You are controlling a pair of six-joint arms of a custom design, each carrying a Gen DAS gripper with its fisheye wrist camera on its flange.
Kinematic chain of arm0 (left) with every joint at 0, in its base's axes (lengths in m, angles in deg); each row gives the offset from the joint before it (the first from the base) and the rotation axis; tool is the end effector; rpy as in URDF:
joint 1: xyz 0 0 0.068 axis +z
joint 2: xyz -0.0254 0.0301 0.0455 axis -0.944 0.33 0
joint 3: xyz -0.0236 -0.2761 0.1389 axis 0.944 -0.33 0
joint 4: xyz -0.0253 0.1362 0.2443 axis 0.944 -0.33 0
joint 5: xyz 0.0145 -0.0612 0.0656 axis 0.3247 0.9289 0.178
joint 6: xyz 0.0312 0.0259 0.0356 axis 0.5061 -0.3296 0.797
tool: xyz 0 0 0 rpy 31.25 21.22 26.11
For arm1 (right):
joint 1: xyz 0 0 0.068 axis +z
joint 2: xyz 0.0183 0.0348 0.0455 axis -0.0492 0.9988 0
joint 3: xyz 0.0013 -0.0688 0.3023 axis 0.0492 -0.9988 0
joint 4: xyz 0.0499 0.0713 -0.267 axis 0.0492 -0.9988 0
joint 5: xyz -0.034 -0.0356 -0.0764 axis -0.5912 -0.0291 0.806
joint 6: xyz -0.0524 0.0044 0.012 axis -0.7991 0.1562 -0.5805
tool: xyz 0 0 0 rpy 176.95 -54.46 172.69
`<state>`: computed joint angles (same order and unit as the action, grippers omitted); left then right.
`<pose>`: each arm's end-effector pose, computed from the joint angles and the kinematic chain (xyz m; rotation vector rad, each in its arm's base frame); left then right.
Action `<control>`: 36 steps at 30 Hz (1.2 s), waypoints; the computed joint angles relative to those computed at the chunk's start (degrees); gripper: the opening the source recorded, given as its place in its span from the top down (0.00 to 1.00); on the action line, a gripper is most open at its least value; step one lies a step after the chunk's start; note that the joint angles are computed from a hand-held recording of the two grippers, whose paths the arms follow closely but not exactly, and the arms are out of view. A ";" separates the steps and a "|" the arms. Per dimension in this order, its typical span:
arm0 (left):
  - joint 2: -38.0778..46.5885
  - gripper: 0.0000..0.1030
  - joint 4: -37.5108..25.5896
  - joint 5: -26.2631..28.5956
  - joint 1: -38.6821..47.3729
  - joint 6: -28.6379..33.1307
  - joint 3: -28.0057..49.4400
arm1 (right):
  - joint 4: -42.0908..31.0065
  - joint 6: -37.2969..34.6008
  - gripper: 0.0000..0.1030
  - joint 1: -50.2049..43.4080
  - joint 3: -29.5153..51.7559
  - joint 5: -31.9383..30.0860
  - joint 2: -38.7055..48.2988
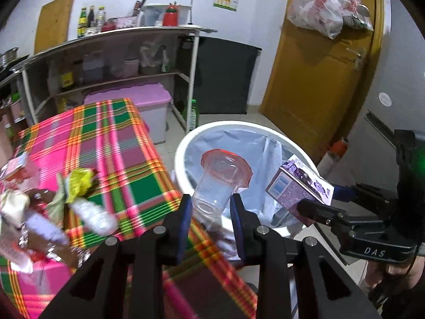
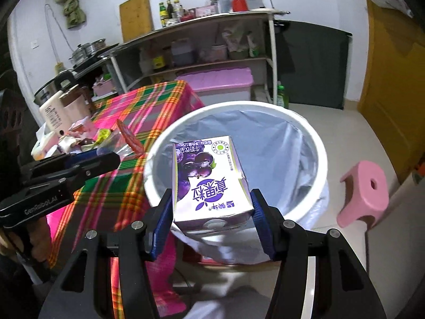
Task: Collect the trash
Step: 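Carry the carton over the bin with the right gripper and release it, then move the right gripper back over the table toward the brown wrapper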
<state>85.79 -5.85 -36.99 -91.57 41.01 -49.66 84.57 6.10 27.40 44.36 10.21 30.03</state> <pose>0.2873 -0.1086 0.0609 0.1488 2.2987 -0.2840 0.3150 0.1842 0.0535 -0.3849 2.3541 0.3786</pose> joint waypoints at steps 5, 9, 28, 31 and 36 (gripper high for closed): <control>1.71 0.70 -2.37 1.07 -0.92 0.63 3.31 | -1.31 0.30 0.44 -1.29 0.97 -0.12 0.46; 2.75 0.69 -3.34 1.81 -1.31 1.13 5.04 | -2.32 0.86 0.44 -2.07 1.87 -0.04 1.09; 0.05 0.59 -0.97 2.51 -0.36 -1.54 1.55 | 2.82 1.37 0.44 -1.84 -1.90 0.03 -1.68; -1.36 0.59 0.77 1.87 -0.09 -2.10 -0.97 | 3.56 1.77 0.44 -0.95 -3.01 -0.15 -2.89; -3.73 0.59 4.65 -0.51 0.17 -3.20 -6.27 | 4.14 1.84 0.44 2.21 -4.95 -0.13 -5.14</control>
